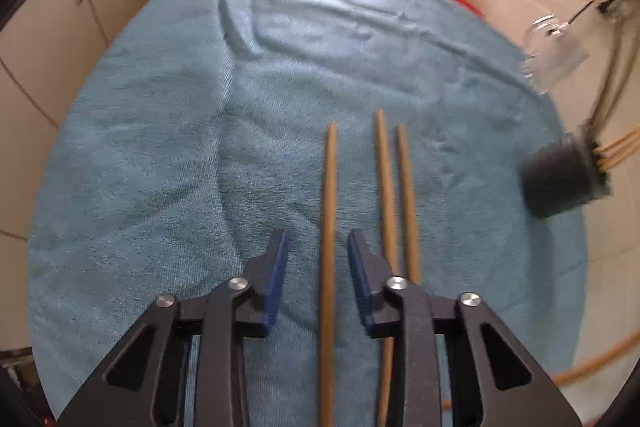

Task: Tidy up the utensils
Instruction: 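Lift the left tool's chopstick upright while the right tool lifts its own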

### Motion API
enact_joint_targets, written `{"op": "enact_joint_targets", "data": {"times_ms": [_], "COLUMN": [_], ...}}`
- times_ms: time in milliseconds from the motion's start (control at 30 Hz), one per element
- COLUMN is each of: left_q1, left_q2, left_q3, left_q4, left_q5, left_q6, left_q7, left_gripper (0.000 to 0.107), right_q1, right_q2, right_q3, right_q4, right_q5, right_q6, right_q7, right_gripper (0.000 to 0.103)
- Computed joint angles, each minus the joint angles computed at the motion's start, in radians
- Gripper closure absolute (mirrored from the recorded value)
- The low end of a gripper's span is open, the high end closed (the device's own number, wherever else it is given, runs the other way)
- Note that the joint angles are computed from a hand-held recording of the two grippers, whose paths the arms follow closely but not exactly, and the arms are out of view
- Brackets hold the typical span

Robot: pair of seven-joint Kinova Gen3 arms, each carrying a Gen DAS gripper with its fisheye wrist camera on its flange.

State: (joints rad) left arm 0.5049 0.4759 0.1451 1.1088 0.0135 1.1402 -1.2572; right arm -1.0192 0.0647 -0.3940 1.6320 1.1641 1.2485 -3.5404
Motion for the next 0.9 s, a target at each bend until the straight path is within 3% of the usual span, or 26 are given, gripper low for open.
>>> {"op": "enact_joint_targets", "data": {"times_ms": [167,233,267,400,667,900], "left_q1": [0.093,0.135,0.142,0.093,-0.020,-0.064], "left_q2": [0.041,0.047,0.045,-0.010,-0.244,-0.349], "left_q3": [-0.038,-0.063,-0.067,-0.027,0.027,0.052], "left_q4": [-0.060,-0.067,-0.068,0.020,0.240,0.297], "left_q5": [-0.130,-0.187,-0.201,-0.161,-0.029,0.024], "left_q6": [0.029,0.033,0.032,-0.041,-0.277,-0.335], "left_q7": [0.039,0.058,0.063,0.031,-0.053,-0.097], "left_gripper": [0.084,0.101,0.101,0.102,0.102,0.101], "right_q1": [0.005,0.007,0.008,0.008,-0.027,-0.062], "right_q2": [-0.013,-0.013,-0.015,-0.017,-0.004,0.010], "right_q3": [-0.004,-0.007,-0.008,-0.014,-0.030,-0.025], "right_q4": [0.012,0.014,0.017,0.013,-0.017,-0.039], "right_q5": [0.004,0.008,0.008,0.008,0.029,0.042], "right_q6": [-0.007,-0.004,-0.006,0.012,0.088,0.134], "right_q7": [-0.003,-0.010,-0.012,-0.009,-0.003,0.001], "right_gripper": [0.096,0.096,0.096,0.096,0.095,0.096]}}
